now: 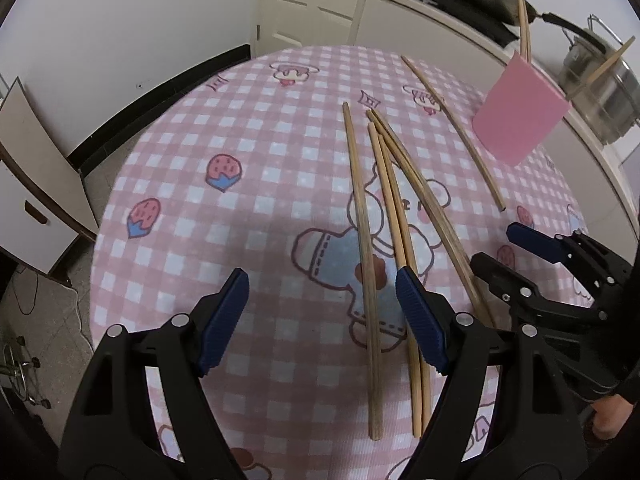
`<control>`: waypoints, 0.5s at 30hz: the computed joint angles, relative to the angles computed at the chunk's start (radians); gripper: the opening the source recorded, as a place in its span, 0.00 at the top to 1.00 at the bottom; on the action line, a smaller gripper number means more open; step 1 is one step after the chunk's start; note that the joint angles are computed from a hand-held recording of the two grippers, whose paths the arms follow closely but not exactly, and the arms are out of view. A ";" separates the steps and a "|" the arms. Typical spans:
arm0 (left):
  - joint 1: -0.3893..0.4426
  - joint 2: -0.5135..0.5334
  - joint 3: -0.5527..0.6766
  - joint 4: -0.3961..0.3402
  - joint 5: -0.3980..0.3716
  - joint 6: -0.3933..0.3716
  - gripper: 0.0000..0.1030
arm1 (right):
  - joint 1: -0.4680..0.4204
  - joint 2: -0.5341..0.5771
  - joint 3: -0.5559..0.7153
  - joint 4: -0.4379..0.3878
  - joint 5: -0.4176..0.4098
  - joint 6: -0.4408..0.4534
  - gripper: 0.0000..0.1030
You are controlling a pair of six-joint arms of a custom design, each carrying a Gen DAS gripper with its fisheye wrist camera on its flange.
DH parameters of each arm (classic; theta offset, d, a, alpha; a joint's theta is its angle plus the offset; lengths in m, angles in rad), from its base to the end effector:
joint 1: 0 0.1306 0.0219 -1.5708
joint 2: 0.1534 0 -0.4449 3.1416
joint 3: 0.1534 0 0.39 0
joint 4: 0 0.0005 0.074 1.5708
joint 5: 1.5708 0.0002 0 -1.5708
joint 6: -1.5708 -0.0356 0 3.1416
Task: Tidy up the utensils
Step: 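Close right gripper on one chopstick while left gripper grasps another chopstick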
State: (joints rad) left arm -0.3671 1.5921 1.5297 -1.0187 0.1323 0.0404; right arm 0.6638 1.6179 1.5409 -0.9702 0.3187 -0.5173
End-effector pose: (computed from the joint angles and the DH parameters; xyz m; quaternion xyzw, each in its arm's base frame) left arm 0.5019 -0.1986 0.4479 0.1732 0.9526 -0.1118 0.2239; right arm 0.4428 0.3316 0.4431 -0.0288 0.9541 0.0150 0.2976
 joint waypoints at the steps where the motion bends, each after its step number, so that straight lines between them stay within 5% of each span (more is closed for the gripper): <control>1: 0.001 0.001 -0.003 0.000 0.001 -0.001 0.26 | 0.001 0.001 0.002 -0.004 -0.003 0.003 0.50; 15: -0.041 0.025 0.000 0.037 -0.141 -0.019 0.29 | 0.010 0.032 0.028 -0.034 0.032 0.019 0.46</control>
